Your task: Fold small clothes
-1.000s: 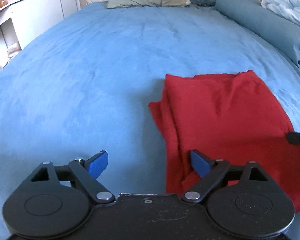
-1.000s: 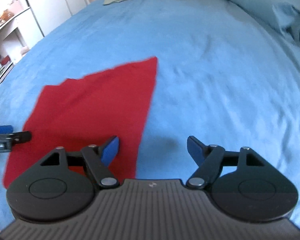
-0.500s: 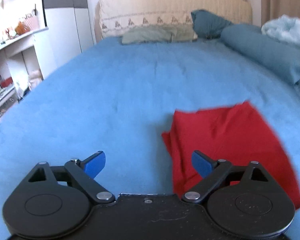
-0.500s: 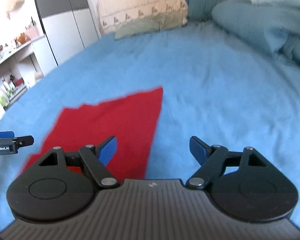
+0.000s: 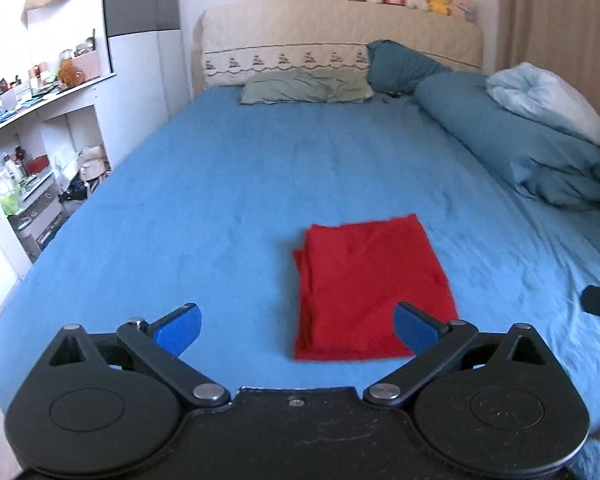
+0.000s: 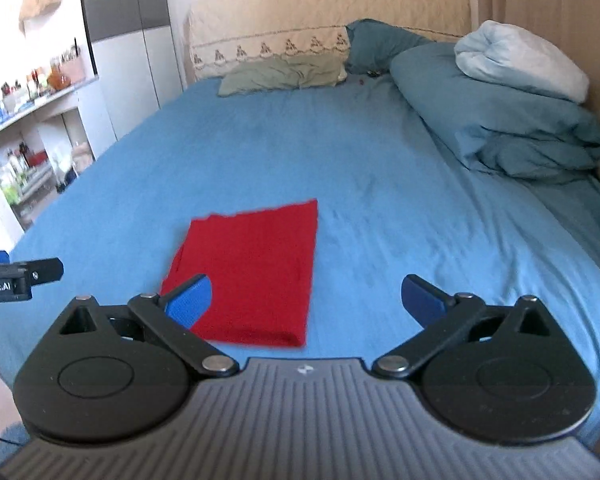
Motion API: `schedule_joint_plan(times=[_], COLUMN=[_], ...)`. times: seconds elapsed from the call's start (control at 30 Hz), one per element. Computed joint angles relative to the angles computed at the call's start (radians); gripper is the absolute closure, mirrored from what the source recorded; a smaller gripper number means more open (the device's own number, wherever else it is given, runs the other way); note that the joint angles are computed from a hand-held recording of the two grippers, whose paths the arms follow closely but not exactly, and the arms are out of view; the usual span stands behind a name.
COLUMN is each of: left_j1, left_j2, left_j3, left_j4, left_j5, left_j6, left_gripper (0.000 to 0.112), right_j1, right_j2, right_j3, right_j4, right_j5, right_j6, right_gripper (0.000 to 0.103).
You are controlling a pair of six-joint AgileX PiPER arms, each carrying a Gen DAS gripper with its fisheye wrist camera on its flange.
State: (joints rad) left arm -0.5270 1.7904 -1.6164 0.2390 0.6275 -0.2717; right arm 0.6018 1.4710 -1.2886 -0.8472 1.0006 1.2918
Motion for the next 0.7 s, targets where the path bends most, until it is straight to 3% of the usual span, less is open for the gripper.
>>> schedule_joint_plan(times=[0.27,0.7], left_j1=[-0.047,-0.049], left_j2=[-0.140,-0.184], left_j3=[0.227,0.290], left_j4=[0.109,0.136], left_j5=[-0.044,-0.056], left_j6=[-0.127,-0.145], left_gripper=[0.009,0.009], right_j1=[0.170,0.220], right_j2=[-0.031,-0.018], right_j3=[0.069,0.068], right_j4=[-0.004,0.017], right_j5=[0.155,0.182], right_j6=[0.122,0.143], right_gripper=[0.000,0.000])
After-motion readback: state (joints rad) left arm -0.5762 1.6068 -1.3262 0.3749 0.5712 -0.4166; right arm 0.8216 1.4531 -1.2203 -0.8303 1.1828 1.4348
